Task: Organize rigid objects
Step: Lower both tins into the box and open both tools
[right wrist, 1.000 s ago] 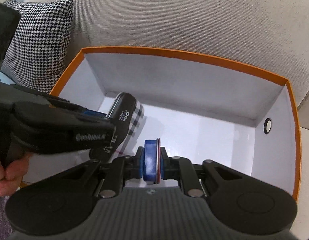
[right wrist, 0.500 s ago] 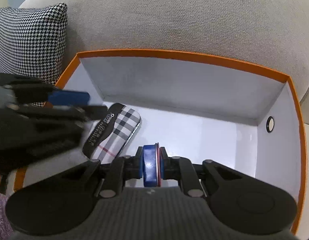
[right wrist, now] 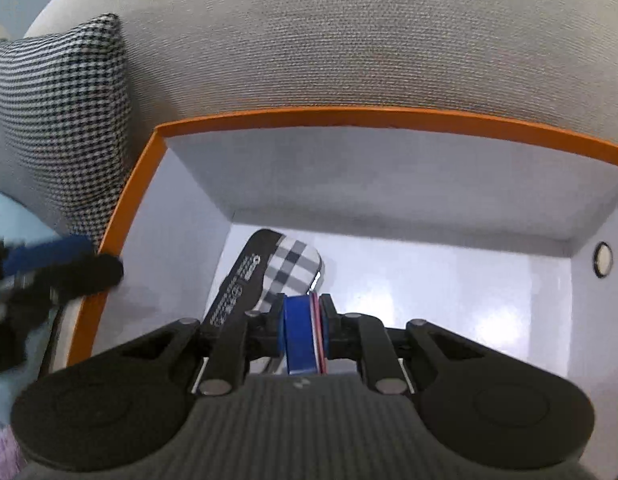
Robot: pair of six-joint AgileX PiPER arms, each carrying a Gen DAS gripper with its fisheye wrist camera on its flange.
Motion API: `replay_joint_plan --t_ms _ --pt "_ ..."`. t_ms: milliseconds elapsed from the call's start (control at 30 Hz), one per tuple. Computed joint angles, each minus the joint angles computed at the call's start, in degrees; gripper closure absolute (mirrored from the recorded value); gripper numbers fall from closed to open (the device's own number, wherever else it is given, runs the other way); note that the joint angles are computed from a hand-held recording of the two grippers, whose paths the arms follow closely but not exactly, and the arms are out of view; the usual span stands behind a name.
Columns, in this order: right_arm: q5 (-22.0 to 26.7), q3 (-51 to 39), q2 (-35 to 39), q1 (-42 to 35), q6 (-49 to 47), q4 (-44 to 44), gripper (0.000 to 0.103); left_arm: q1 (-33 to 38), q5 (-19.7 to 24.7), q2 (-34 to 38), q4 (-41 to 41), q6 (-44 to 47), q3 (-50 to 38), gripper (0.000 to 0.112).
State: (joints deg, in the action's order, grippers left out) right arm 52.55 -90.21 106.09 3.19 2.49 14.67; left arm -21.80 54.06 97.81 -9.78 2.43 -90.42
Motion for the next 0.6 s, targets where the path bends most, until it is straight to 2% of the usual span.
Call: replay_joint_plan --t_ms 100,133,200,267,333,467,533,600 --pt "0.13 -2.07 1.1 1.18 1.31 -3.4 0.08 0.25 -0.53 0.34 -1.61 1.09 0.52 0.066" --pt "0.05 -2.22 1.04 1.01 0.59 -3.07 0.07 0.07 -1.12 0.45 -1.75 1.06 0.92 0.066" --pt "-0.08 -2.36 0.39 0.71 -0.13 -3.23 0.059 0.14 -1.73 0.6 -2.22 1.23 1.27 0.066" --pt "-0.5 -2.24 -0.4 0.81 0.27 -5.16 0.058 -0.04 -2.72 0.91 -2.49 0.87 2.05 0.069" --pt "-1.1 -1.67 -1.47 0.59 1.45 -7.39 0.051 0.08 -3.29 1.08 -3.11 1.19 2.79 0.073" --pt "-0.09 -0.9 -2.65 -0.68 1.49 -8.71 0.049 -0.14 -4.45 0.89 -3.15 1.25 4.04 0.079" --pt "0.77 -0.22 -3.37 -0.86 2.21 -10.35 0.037 0.05 -4.43 0.82 -3.32 1.58 4.19 0.083" --pt "2.8 0.13 -3.64 -0.84 1.97 -11.14 0.037 0.04 -4.3 0.8 -2.7 1.12 4.14 0.088"
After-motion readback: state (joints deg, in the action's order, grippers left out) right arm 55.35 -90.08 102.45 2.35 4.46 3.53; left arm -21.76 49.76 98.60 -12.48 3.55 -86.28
